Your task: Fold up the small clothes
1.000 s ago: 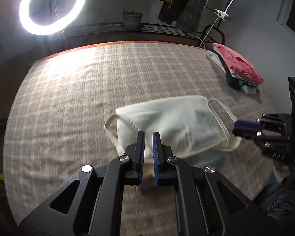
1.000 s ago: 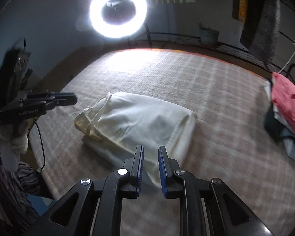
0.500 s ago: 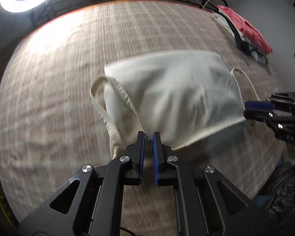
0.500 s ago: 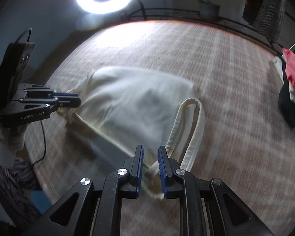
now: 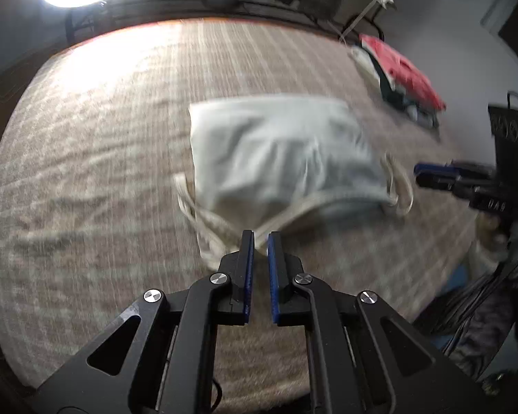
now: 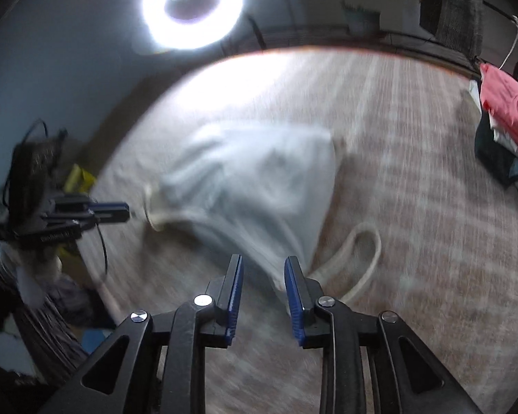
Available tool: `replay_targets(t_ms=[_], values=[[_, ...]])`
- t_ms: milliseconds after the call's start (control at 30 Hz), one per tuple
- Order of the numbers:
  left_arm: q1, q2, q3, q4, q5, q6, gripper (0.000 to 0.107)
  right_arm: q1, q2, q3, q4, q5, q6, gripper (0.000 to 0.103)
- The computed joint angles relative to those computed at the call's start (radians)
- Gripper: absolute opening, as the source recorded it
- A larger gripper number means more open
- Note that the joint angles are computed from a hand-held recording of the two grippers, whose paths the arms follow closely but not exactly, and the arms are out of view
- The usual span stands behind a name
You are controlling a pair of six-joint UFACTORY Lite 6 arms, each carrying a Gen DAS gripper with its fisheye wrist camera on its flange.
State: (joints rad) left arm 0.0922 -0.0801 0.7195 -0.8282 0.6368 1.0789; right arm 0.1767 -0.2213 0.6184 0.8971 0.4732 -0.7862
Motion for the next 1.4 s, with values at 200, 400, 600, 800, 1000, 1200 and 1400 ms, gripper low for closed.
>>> replay_targets(t_ms=[200, 400, 600, 800, 1000, 1200, 1400], values=[[-0.005, 0.184, 0.145, -0.137, -0.072, 0.012, 0.006, -0.048, 0.210, 0.130, 0.263, -0.013, -0.170, 0.033], [-0.057, 0.343, 0.138, -0.083, -0.203, 0.012, 0.006, -0.159, 0.432, 0.288, 0.384, 0.068, -0.243, 0.040], [-0.057, 0.136, 0.012, -0.155, -0.247, 0.120, 0.006, -0.267, 0.660, 0.444, 0.531, 0.231, -0.290, 0.038], [-0.187, 0.147, 0.029, -0.277, -0.251, 0.209, 0.006, -0.282, 0.855, 0.601, 0.550, 0.334, -0.244, 0.032], [-0.314, 0.252, 0.080, -0.197, -0.326, 0.130, 0.006, -0.305, 0.968, 0.653, 0.629, 0.420, -0.235, 0.028], [-0.297, 0.281, 0.100, -0.227, -0.294, 0.147, 0.006, -0.335, 0.870, 0.561, 0.693, 0.317, -0.305, 0.000], [-0.307, 0.255, 0.068, -0.232, -0.318, 0.164, 0.006, -0.267, 0.712, 0.520, 0.593, 0.137, -0.289, 0.002]])
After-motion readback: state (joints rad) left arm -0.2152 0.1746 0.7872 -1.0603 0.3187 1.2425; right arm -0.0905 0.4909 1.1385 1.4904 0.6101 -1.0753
